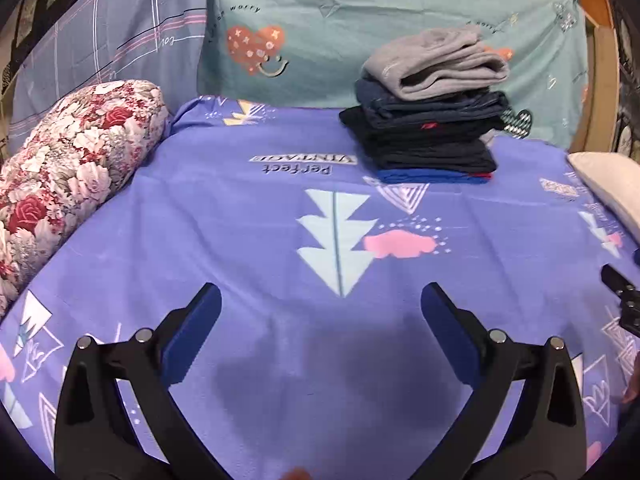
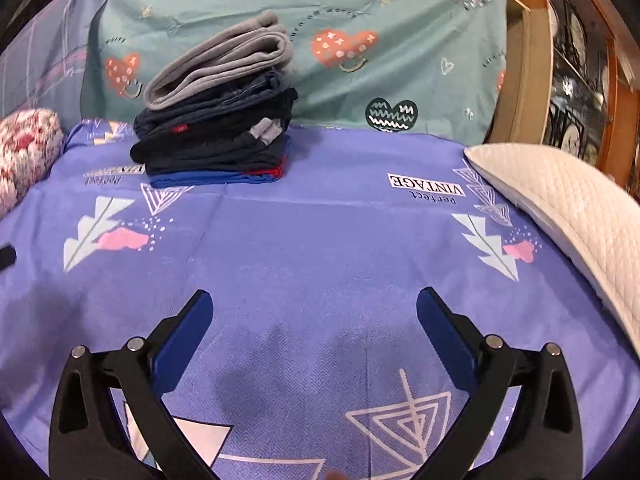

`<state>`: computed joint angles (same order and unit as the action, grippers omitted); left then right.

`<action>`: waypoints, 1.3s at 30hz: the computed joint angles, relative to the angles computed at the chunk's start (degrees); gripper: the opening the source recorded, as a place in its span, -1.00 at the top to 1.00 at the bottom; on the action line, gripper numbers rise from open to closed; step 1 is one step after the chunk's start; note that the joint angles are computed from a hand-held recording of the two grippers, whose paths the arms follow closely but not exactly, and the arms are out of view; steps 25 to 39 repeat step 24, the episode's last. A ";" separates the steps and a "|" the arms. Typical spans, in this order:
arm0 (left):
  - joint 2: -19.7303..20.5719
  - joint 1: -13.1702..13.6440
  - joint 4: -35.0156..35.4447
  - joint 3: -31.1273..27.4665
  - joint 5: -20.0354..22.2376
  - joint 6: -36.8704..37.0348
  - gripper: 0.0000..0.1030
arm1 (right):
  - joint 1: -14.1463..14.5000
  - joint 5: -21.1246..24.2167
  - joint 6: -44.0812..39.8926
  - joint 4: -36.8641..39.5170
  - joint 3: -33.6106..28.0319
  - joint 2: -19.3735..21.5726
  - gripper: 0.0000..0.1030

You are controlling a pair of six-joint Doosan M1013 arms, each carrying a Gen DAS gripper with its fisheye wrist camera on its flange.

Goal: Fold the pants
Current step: 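Place the folded garment on top of the jeans stack with the left tool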

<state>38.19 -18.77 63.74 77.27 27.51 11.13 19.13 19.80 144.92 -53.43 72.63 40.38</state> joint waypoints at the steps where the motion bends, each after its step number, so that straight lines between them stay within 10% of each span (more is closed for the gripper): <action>1: -0.11 0.29 -0.62 0.19 -0.97 -0.17 -0.96 | 0.05 -0.62 0.73 -1.33 0.23 -0.11 -0.97; 18: 1.62 1.43 -15.91 -2.59 0.56 13.58 -0.96 | -0.23 0.67 -1.95 3.08 -0.52 0.14 -0.97; 39: 1.80 1.44 -16.60 -2.86 1.36 13.83 -0.96 | -0.32 1.31 -2.76 4.41 -0.87 0.29 -0.97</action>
